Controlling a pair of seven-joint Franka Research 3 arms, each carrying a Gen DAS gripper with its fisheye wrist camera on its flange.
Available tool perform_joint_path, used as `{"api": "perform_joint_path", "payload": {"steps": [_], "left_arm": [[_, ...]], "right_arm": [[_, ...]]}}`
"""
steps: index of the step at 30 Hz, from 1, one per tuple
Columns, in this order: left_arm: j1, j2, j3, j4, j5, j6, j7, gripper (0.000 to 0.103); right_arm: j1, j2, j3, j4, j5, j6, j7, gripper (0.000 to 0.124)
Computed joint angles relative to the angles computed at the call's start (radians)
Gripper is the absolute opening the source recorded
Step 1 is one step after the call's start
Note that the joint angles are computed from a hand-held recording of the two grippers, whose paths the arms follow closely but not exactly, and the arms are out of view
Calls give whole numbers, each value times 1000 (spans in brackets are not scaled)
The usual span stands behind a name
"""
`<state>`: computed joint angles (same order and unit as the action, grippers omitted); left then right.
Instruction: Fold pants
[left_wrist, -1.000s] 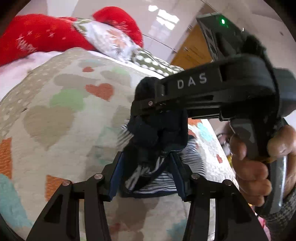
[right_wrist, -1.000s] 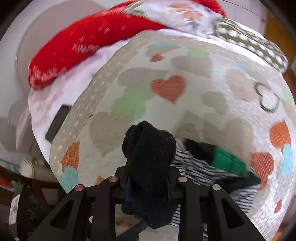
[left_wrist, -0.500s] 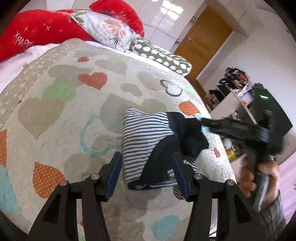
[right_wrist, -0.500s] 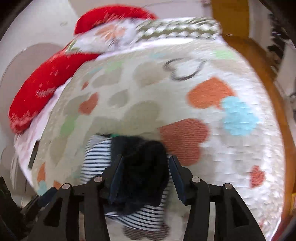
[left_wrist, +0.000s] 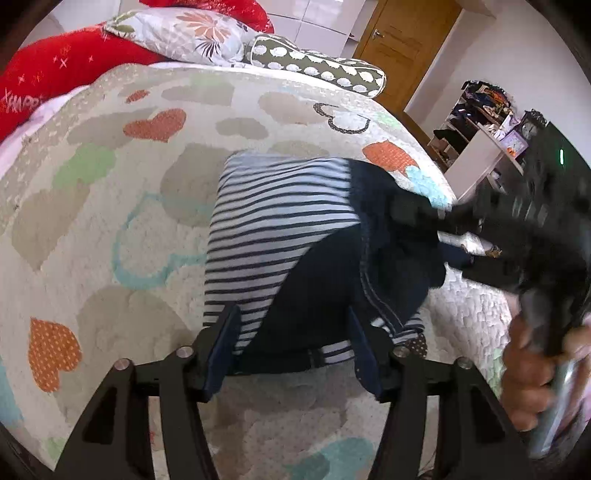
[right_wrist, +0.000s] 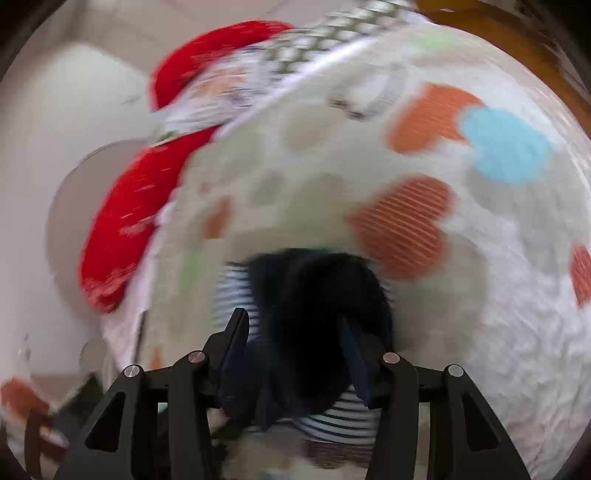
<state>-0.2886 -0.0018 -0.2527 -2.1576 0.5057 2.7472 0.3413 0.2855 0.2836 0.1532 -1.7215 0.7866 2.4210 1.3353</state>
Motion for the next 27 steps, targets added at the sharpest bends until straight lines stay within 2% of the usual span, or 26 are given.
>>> {"api": "perform_joint_path", "payload": {"steps": [1, 3, 4, 7, 9, 11, 13, 15, 17, 19, 21, 23, 24, 27], "left_arm": [[0, 3, 0, 3, 2, -5, -2, 60], [0, 3, 1, -2, -10, -1, 1, 60], [-1, 0, 1, -5, -15, 3, 1, 60], [-3, -22, -3, -17, -27, -11, -11, 60], [-3, -50, -7, -37, -32, -12, -24, 60], [-1, -74, -13, -52, -27, -24, -40, 60], [3, -106, -24, -72, -1, -39, -82, 60], [6, -126, -33, -83, 12, -59, -108, 61], [8, -140, -38, -88, 20, -71, -118, 62], [10, -149, -48, -85, 39, -101, -134, 62], [9, -153, -61, -67, 67, -150, -147, 62], [5, -158, -75, -44, 102, -208, -163, 62], [2, -160, -81, -35, 120, -232, -174, 63], [-13, -167, -107, 8, 192, -341, -216, 70]], "right_arm": [[6, -16, -7, -36, -10, 39, 7, 54], [43, -48, -40, -102, -131, 128, 102, 57], [45, -56, -45, -117, -162, 143, 121, 58], [34, -107, -29, -174, -125, 219, 106, 58], [42, -152, -5, -217, -73, 338, 34, 58], [43, -181, 24, -231, 40, 398, -104, 58], [54, -196, 40, -230, 143, 404, -232, 58], [66, -188, 31, -221, 151, 350, -274, 58], [84, -167, 16, -226, 82, 324, -212, 58], [97, -122, -7, -211, -39, 281, -86, 58], [92, -91, -19, -204, -96, 243, -13, 58], [50, -105, 9, -221, 31, 222, -87, 58], [35, -129, 20, -242, 106, 227, -142, 58], [61, -206, 8, -321, 73, 343, -153, 59]]}}
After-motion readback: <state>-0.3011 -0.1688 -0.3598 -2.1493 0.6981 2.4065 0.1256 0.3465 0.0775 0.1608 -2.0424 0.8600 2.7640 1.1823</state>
